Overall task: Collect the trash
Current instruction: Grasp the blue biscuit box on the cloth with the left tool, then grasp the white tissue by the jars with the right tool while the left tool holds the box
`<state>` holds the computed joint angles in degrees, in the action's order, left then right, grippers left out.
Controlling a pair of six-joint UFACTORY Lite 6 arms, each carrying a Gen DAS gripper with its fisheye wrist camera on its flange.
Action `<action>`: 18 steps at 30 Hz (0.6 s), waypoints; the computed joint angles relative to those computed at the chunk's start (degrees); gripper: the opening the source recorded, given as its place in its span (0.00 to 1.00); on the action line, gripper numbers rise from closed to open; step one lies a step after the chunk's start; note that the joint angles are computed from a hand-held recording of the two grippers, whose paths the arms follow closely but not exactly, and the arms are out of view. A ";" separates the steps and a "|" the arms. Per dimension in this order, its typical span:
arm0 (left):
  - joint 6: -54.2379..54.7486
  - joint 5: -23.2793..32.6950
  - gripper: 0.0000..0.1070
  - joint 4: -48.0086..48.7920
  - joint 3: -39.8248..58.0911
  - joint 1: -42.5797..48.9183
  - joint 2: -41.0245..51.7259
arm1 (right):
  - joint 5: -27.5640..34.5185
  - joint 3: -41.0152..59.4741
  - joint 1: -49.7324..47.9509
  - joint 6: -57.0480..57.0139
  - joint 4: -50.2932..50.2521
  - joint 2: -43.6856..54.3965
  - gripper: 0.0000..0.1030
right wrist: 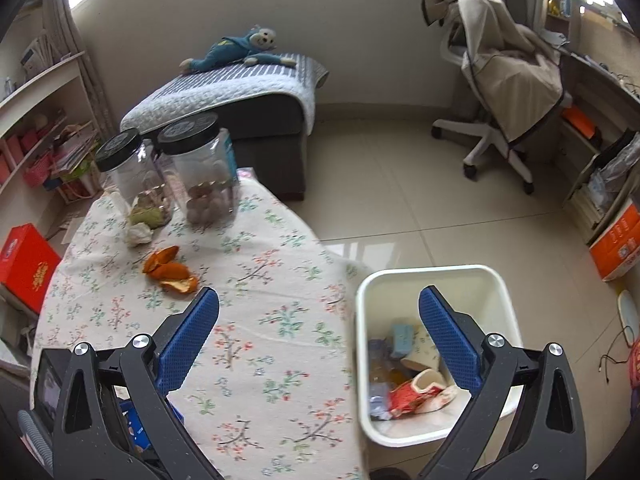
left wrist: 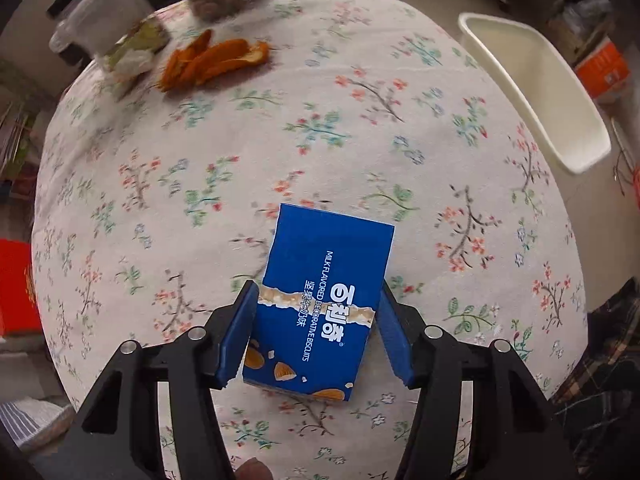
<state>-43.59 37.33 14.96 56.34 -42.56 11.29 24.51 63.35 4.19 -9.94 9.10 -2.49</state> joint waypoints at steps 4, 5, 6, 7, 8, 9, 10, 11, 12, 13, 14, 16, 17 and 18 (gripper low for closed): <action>-4.51 0.54 0.54 3.12 -11.90 10.71 -20.77 | 0.73 2.83 7.85 -0.49 4.10 5.98 0.93; -4.99 1.79 0.54 4.05 -13.81 13.84 -25.49 | 0.91 3.65 9.46 -1.56 5.78 7.67 0.93; -4.78 3.20 0.54 4.60 -15.18 17.08 -29.71 | 0.83 4.53 11.42 -1.94 6.65 9.44 0.93; -3.48 4.56 0.54 4.56 -14.88 20.70 -32.30 | 0.53 5.65 13.52 -1.84 6.89 11.45 0.93; -2.12 5.42 0.54 4.37 -15.14 24.28 -35.05 | 0.18 6.90 15.42 -1.35 6.64 13.36 0.93; 0.49 5.69 0.54 3.28 -15.64 28.30 -37.69 | -0.63 8.46 17.81 0.73 4.73 15.51 0.92; 3.05 5.07 0.54 1.95 -15.61 32.07 -38.74 | -1.81 10.20 20.38 4.32 1.08 17.70 0.92; 5.89 5.08 0.54 0.14 -15.85 35.61 -40.61 | -2.86 12.26 22.76 8.25 -3.00 20.06 0.90; 9.59 4.83 0.54 -2.21 -16.26 39.67 -42.28 | -3.69 15.22 24.85 11.05 -5.79 23.16 0.87; 12.65 4.72 0.54 -4.28 -16.22 42.91 -43.19 | -3.63 18.94 26.13 11.98 -6.17 26.55 0.85; 14.56 4.91 0.54 -5.82 -16.14 45.12 -43.98 | -3.15 23.56 27.01 11.46 -4.16 30.73 0.81; 19.49 5.62 0.54 -8.92 -15.98 49.22 -45.01 | -1.12 33.47 27.82 10.70 0.84 39.00 0.77; 20.67 5.65 0.54 -9.55 -15.98 50.20 -45.18 | -0.18 38.71 28.30 12.41 1.11 43.17 0.77; 22.76 5.68 0.54 -10.75 -16.23 52.03 -45.75 | 0.79 43.29 28.73 14.40 0.43 46.65 0.77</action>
<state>-20.83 43.02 4.21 40.10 9.47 -34.46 25.30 106.63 32.92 4.46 9.53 44.16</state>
